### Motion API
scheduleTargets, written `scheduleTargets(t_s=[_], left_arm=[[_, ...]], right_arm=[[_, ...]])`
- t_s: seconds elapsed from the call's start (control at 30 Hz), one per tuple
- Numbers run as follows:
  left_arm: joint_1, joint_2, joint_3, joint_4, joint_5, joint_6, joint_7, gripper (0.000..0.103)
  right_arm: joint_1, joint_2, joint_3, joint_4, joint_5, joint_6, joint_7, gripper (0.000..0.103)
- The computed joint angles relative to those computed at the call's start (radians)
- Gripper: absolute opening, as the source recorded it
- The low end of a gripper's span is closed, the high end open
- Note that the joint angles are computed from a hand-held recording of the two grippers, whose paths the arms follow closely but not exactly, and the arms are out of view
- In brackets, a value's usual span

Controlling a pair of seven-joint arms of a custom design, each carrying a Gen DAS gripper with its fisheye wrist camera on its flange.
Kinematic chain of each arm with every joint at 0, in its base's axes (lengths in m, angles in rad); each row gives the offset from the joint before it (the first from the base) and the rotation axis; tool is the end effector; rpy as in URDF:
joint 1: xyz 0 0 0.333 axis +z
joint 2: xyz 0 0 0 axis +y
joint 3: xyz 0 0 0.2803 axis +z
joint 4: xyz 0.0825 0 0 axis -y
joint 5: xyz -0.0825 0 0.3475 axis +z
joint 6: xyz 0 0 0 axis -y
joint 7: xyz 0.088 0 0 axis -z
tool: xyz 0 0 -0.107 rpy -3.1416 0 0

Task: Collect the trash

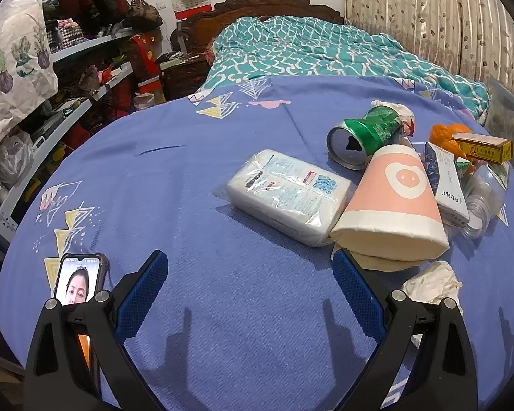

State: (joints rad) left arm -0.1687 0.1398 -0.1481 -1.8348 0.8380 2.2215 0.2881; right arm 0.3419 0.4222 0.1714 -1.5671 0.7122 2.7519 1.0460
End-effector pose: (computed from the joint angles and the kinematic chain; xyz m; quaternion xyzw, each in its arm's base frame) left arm 0.5673 -0.1573 0.4662 -0.8085 0.4645 -0.1199 0.3408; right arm 0.6091 0.2907 0.4649 -0.7572 0.4842 -0.0541 0.4350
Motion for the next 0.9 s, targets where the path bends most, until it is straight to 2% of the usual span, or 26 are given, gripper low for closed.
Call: scheduleTargets(t_s=[0.5, 0.9], left_arm=[[-0.004, 0.026, 0.005, 0.034, -0.004, -0.003, 0.015, 0.093], [-0.004, 0.007, 0.003, 0.016, 0.001, -0.004, 0.007, 0.093]], right_arm=[[0.003, 0.030, -0.009, 0.039, -0.026, -0.019, 0.035, 0.068], [-0.001, 0.018, -0.004, 0.021, -0.021, 0.003, 0.036, 0.078]])
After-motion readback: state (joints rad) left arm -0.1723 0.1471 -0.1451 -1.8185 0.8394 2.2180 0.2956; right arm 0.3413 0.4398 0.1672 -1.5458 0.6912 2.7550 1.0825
